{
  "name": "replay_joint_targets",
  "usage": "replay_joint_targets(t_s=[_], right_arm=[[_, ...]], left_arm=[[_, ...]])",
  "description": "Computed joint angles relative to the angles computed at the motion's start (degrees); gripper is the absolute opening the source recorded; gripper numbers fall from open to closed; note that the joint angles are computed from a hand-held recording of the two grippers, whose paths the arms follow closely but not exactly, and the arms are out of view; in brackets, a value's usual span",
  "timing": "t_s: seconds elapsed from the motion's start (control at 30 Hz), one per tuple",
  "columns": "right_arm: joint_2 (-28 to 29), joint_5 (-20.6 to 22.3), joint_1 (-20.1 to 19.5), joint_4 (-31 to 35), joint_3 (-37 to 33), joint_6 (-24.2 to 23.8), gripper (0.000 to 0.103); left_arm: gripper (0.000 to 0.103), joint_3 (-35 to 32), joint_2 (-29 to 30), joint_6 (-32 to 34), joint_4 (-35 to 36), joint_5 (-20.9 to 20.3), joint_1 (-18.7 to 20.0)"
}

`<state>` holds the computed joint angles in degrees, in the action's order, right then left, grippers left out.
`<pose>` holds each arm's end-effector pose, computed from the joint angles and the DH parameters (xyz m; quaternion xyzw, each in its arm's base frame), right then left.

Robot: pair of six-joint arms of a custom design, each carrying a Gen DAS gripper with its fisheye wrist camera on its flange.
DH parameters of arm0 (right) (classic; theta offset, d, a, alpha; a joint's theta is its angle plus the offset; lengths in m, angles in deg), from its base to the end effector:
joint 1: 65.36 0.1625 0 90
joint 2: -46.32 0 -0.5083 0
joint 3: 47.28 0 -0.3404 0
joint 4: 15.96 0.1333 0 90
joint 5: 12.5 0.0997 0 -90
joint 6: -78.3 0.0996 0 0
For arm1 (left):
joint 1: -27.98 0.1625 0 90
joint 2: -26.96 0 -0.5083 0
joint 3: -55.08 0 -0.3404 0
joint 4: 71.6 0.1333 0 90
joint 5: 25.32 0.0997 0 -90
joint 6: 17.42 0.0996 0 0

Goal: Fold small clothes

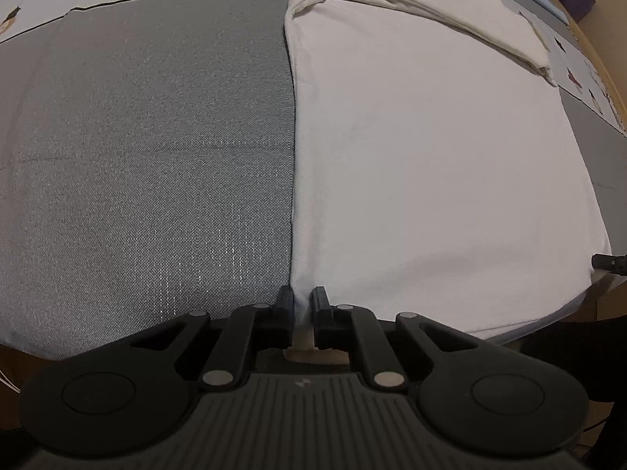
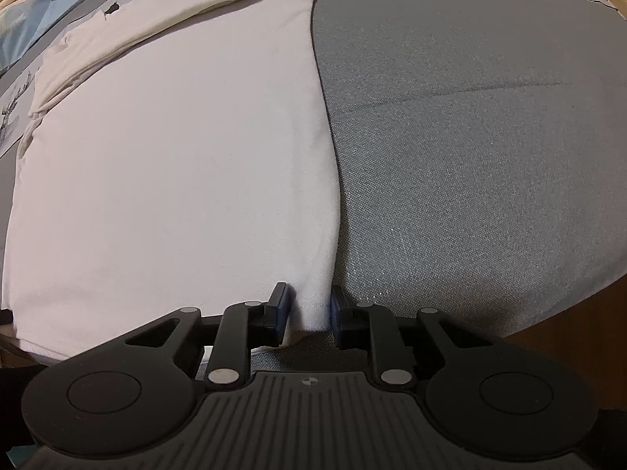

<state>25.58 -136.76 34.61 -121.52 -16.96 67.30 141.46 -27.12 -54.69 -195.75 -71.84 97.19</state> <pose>0.2351 -0.8915 0.2144 0.1586 -0.9412 0.0472 0.2946 -0.0555 -0.7148 0.3232 -0.1390 0.9183 -0.1928 0.3165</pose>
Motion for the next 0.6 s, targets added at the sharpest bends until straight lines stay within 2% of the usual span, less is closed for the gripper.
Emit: replay_joint_targets(t_s=[0.33,0.4,0.43,0.5,0.6], right_arm=[[0.05,-0.39,0.12,-0.58,0.28,-0.45,0.022],[0.01,-0.19,0.14,-0.65,0.26,-0.67,0.018],[-0.12,-0.10,0.20,-1.34,0.67,-0.92,0.013],[-0.65,0.15,0.48,-4.27,2.13,-2.54,0.009],[-1.88,3.32,1.00,-8.81,3.43,-5.07,0.009]], left_arm=[[0.009,0.28,0.64,0.79,-0.29,1.19,-0.45],[0.007,0.40,0.81,1.67,-0.57,1.54,-0.60],[0.007,0.46,0.85,2.18,-0.77,1.64,-0.68],[0.006,0.54,0.76,2.51,-1.37,1.53,-0.85],[0.005,0.11,0.03,5.06,-1.86,2.00,-1.81]])
